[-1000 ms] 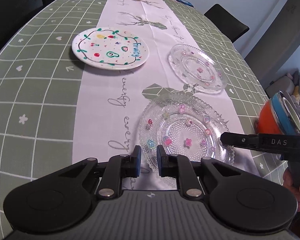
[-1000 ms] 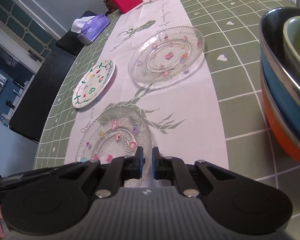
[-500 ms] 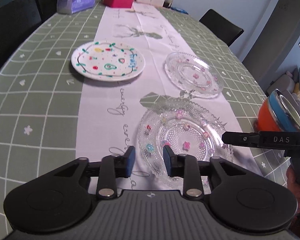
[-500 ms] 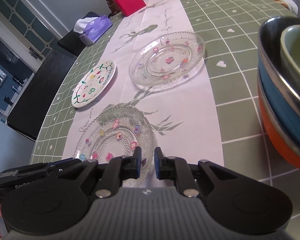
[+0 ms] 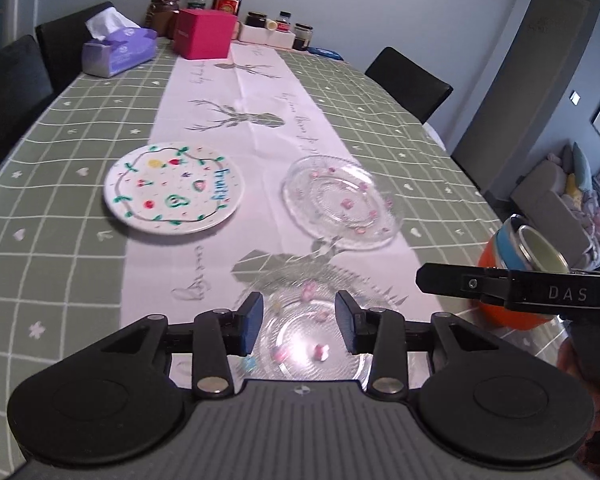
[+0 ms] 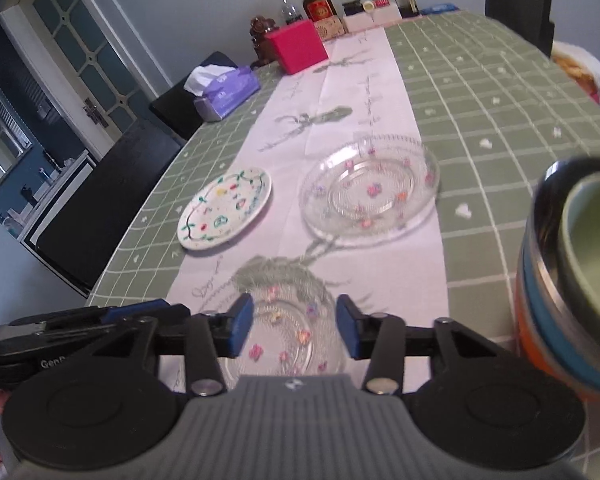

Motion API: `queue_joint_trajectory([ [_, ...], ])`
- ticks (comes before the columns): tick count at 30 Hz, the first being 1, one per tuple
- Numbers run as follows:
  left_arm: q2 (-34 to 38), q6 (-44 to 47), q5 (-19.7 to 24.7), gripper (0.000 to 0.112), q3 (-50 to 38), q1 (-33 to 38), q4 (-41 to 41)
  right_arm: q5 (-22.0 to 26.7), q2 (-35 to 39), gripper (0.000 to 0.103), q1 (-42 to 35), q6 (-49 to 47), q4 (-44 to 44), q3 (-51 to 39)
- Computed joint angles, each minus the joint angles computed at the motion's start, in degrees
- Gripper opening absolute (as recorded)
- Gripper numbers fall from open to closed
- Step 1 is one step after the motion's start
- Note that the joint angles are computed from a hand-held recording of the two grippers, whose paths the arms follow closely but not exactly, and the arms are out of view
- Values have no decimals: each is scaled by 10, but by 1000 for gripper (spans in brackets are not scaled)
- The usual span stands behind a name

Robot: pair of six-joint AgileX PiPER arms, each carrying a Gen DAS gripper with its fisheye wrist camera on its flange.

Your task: Organize plates and bowls

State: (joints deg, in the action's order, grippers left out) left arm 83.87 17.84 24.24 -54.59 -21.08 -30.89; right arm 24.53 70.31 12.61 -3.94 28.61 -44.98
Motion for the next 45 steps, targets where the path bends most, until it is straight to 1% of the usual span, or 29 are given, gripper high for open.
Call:
queue_joint_trajectory([
  [1,13,1,9,46,-17,1,-5,5,4,63,-3,11,-16,-12],
  [3,41,3,28,46,-53,4,-7,24,22,63,-22,1,-11,-39],
  [6,78,-4,52,46,-114,7,3,62,61,63,-44,15,-41,-94],
  [10,140,-22,103,46,-216,11,20,149,133,63,-77,42,-86,-199],
  [12,178,-36,133,46,-275,9,33,184,168,64,-87,67,-111,-251],
  [15,233,-74,172,46,-355,4,63,219,216,64,-97,90,-133,-314],
  [19,311,-117,230,46,-461,3,91,248,274,64,-102,128,-162,-378],
  [21,344,-134,248,46,-499,7,92,283,313,63,-115,144,-150,-419],
  [23,363,-133,245,46,-513,14,79,306,345,56,-129,151,-128,-445],
  [25,380,-133,243,46,-524,18,72,314,365,52,-136,159,-122,-458],
  [26,386,-132,240,46,-527,20,68,313,370,48,-137,164,-122,-459],
  [29,414,-146,251,45,-557,22,73,316,386,41,-139,170,-119,-466],
  [31,428,-151,255,38,-574,24,68,317,395,39,-142,172,-113,-471],
  [33,444,-160,266,35,-598,25,69,318,403,38,-147,175,-105,-477],
  [35,453,-167,266,30,-609,24,74,319,408,37,-151,176,-97,-481],
  [40,472,-178,272,18,-634,24,80,315,414,26,-156,181,-89,-480],
  [42,475,-171,270,16,-637,25,73,311,412,21,-159,182,-84,-476],
  [44,477,-167,271,12,-640,24,71,311,413,19,-161,180,-80,-476],
  [45,476,-168,269,12,-639,23,73,308,412,19,-161,179,-79,-473],
])
